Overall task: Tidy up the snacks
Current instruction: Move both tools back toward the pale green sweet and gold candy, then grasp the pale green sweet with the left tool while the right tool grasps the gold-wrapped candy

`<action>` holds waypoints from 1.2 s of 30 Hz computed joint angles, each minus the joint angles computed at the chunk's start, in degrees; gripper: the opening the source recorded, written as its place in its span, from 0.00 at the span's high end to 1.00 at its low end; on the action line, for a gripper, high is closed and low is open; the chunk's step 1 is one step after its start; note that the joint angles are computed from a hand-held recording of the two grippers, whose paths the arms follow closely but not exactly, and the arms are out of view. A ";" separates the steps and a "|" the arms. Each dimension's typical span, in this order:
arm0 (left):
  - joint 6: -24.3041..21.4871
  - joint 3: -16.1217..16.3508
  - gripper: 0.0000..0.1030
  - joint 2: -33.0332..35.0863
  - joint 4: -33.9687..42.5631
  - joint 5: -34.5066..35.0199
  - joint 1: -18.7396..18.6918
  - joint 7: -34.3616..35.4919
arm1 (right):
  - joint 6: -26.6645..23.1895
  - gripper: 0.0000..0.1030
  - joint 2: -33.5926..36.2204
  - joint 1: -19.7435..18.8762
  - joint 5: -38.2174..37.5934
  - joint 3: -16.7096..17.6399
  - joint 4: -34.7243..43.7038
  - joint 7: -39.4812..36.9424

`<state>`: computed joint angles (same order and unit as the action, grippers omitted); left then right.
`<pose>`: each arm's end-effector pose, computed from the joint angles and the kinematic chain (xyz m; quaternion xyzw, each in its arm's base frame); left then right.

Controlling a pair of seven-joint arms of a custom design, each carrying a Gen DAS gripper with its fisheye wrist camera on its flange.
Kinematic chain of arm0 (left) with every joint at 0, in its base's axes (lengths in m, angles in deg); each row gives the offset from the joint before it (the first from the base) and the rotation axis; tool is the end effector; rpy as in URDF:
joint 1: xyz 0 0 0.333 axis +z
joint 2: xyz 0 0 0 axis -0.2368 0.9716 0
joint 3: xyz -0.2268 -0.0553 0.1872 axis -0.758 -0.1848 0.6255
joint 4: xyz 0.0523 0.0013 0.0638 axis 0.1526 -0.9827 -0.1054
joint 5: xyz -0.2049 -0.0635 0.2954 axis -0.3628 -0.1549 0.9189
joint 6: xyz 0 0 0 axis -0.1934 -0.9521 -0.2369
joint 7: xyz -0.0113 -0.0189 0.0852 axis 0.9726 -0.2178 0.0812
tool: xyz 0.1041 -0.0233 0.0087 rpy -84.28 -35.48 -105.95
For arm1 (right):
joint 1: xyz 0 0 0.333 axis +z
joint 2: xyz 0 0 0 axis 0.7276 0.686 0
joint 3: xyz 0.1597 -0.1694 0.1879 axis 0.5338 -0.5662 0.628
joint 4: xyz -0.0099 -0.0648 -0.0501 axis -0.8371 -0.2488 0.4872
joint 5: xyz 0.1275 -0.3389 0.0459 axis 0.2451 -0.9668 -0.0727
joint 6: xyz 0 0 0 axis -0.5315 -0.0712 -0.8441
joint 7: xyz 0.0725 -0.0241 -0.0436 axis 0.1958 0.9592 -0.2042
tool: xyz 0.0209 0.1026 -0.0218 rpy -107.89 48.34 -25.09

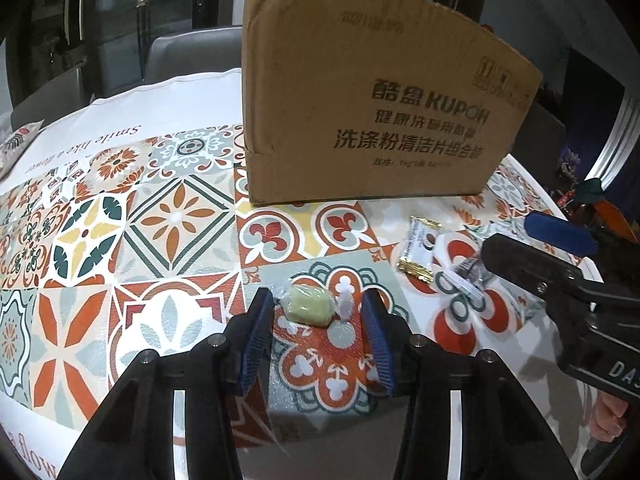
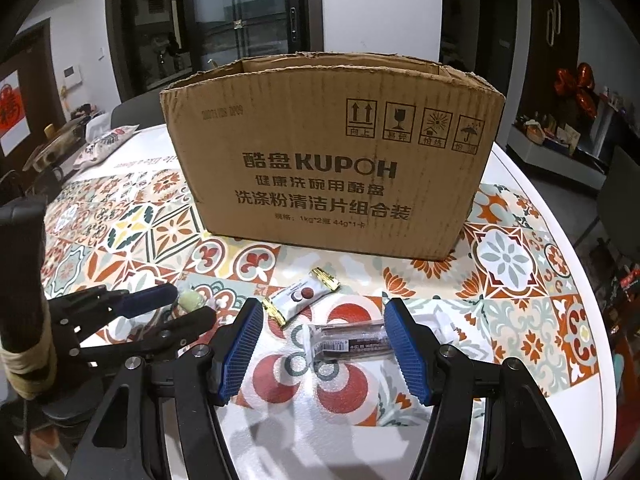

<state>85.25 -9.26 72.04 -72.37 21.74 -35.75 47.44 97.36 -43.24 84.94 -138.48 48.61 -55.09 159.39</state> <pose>0.5300 -0.3995 0.4493 -0.4389 0.8289 -0.3313 0.1029 0.4198 0.4250 0.4791 -0.5742 0.7252 -0.2889 0.2468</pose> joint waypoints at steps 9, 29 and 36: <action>0.22 0.18 0.73 0.95 1.01 0.29 0.23 -1.63 | 1.12 0.38 0.90 -0.18 0.98 -0.41 0.37 -0.70; 1.41 2.68 0.73 -1.19 1.44 5.70 -0.85 -6.59 | 9.00 0.49 7.77 -1.50 9.96 -3.73 5.51 -6.33; 0.25 2.16 0.73 -0.45 2.51 4.28 0.03 -7.12 | 6.49 0.69 11.17 0.42 10.48 -5.32 9.92 -9.61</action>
<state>85.50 -7.10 71.59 -69.86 26.02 -35.72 40.32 103.85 -32.06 85.37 -128.00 43.29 -45.16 149.79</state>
